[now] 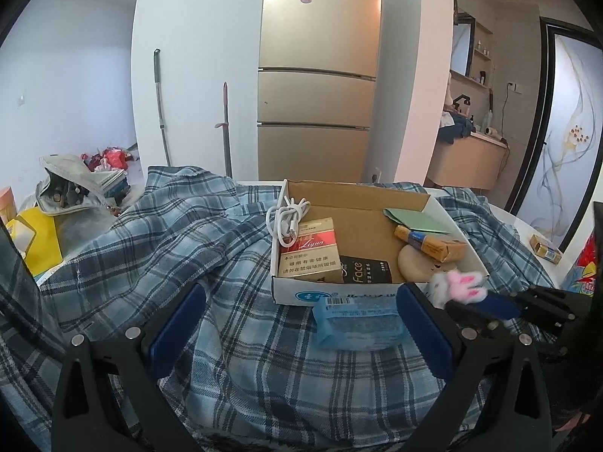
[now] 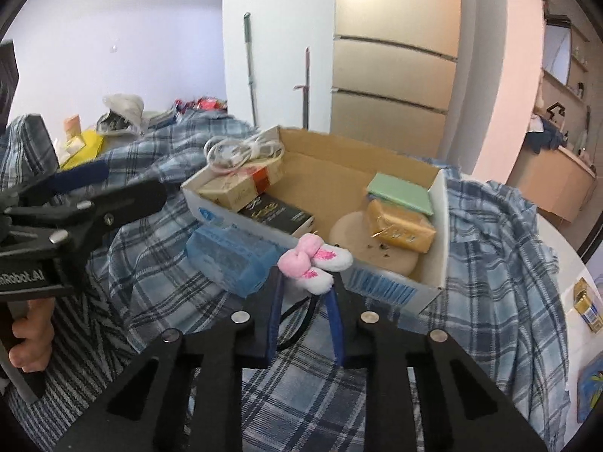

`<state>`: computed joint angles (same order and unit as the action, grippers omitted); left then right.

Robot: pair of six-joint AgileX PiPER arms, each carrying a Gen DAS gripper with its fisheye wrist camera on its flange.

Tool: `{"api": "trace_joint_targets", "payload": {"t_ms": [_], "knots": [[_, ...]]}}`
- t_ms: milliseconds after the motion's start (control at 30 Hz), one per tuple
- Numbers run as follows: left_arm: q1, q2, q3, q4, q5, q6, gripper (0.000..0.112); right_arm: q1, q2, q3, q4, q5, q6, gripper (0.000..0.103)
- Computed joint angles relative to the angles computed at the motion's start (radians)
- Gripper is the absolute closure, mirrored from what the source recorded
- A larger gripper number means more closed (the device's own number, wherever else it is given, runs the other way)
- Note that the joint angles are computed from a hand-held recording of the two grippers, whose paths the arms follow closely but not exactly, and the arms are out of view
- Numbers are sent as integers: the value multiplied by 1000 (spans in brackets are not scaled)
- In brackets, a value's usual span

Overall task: Organize soft objects
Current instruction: 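Grasp the pink-white bunny plush with the right tool, then lift the bunny plush with the right tool while the left tool grasps the blue tissue pack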

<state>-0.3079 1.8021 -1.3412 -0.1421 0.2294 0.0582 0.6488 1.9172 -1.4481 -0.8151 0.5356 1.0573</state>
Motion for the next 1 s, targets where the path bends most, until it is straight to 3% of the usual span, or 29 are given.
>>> {"api": "trace_joint_targets", "payload": {"t_ms": [200, 333, 433, 533, 667, 1000], "knots": [[-2, 7, -10, -54, 14, 72, 10, 7, -33, 44, -139, 3, 162, 84], [1, 72, -148, -122, 226, 202, 10, 12, -39, 52, -171, 23, 199, 84], [-21, 109, -223, -30, 302, 105, 10, 9, -47, 62, -202, 29, 247, 84], [-40, 164, -327, -17, 405, 106, 10, 6, -70, 90, -276, 46, 349, 84], [-79, 193, -365, 17, 388, 129, 10, -11, -90, 118, -315, 53, 444, 84], [-73, 309, -500, -51, 525, 170, 10, 2, -79, 109, -326, 67, 431, 84]]}}
